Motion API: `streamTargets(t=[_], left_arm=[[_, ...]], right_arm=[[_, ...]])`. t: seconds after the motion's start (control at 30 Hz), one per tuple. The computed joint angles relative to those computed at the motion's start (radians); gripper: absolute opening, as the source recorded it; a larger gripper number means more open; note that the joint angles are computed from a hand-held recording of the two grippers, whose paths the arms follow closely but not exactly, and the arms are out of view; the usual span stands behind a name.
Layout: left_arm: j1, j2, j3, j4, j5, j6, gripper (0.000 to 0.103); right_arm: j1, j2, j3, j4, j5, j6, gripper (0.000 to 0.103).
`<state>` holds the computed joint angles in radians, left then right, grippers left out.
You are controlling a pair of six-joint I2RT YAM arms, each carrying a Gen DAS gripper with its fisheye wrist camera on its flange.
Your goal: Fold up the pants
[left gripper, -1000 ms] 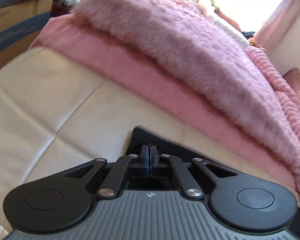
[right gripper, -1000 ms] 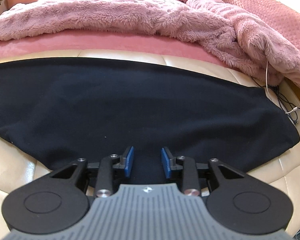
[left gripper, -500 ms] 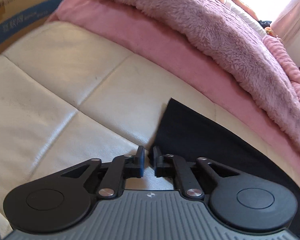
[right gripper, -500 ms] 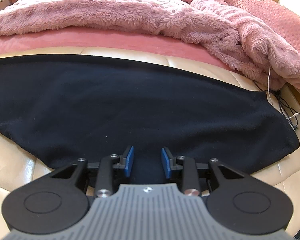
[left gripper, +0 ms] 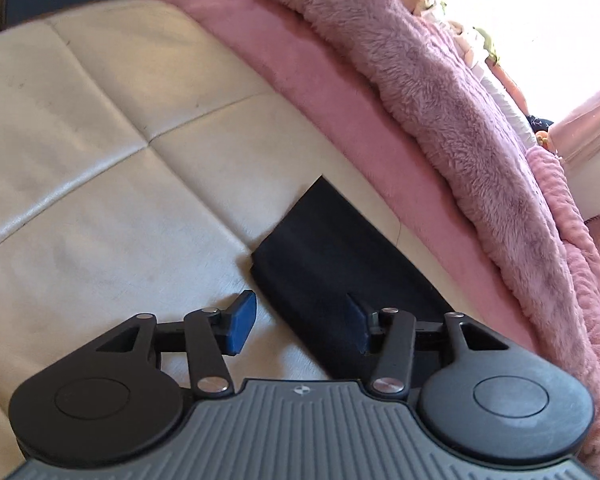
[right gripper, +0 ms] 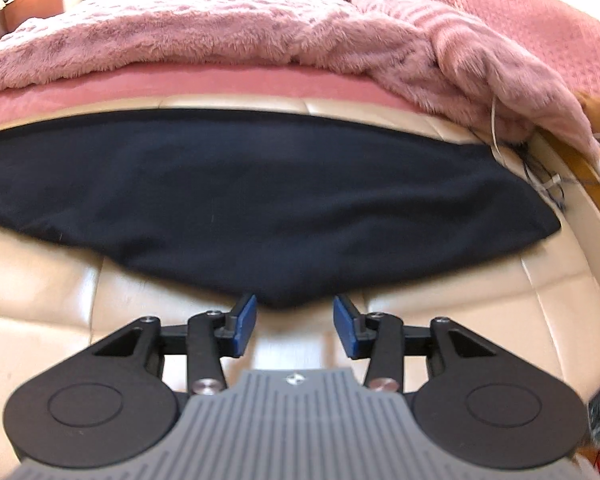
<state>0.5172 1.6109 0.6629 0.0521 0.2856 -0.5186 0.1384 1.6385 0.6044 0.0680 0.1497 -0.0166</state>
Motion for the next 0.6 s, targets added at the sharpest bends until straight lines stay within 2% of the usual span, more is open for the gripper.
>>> streamTargets(t=[0.1, 0.17, 0.23, 0.27, 0.3, 0.33, 0.37, 0.4, 0.43, 0.6], left_arm=[[-0.025, 0.000, -0.006, 0.020, -0.051, -0.021, 0.046], [-0.035, -0.001, -0.005, 0.016, -0.079, -0.028, 0.035], [-0.041, 0.009, 0.003, 0.011, -0.108, -0.033, 0.011], [-0.041, 0.013, 0.005, 0.011, -0.119, -0.035, 0.007], [-0.038, 0.014, 0.004, 0.014, -0.121, -0.036, 0.004], [-0.040, 0.014, 0.008, 0.012, -0.129, -0.040, 0.003], [-0.046, 0.012, 0.013, 0.004, -0.142, -0.039, 0.003], [-0.055, 0.005, 0.017, -0.004, -0.160, -0.032, 0.003], [-0.067, -0.002, 0.022, -0.013, -0.183, -0.018, 0.002], [-0.100, -0.070, 0.045, -0.142, -0.278, -0.008, 0.002]], right_arm=[[0.008, -0.020, -0.041, 0.011, 0.028, 0.021, 0.045], [-0.001, -0.006, -0.037, 0.018, 0.010, 0.060, 0.045], [0.009, 0.023, -0.015, 0.028, 0.009, 0.090, 0.044], [0.018, 0.044, -0.001, 0.039, 0.017, 0.100, 0.043], [0.027, 0.063, 0.012, 0.046, 0.027, 0.117, 0.042], [0.032, 0.085, 0.031, 0.045, 0.038, 0.144, 0.031], [0.033, 0.106, 0.052, 0.034, 0.051, 0.168, 0.007], [0.029, 0.124, 0.073, 0.015, 0.054, 0.187, 0.002], [0.013, 0.124, 0.076, 0.010, 0.028, 0.201, 0.000], [-0.002, 0.054, 0.041, -0.039, 0.039, 0.167, 0.000]])
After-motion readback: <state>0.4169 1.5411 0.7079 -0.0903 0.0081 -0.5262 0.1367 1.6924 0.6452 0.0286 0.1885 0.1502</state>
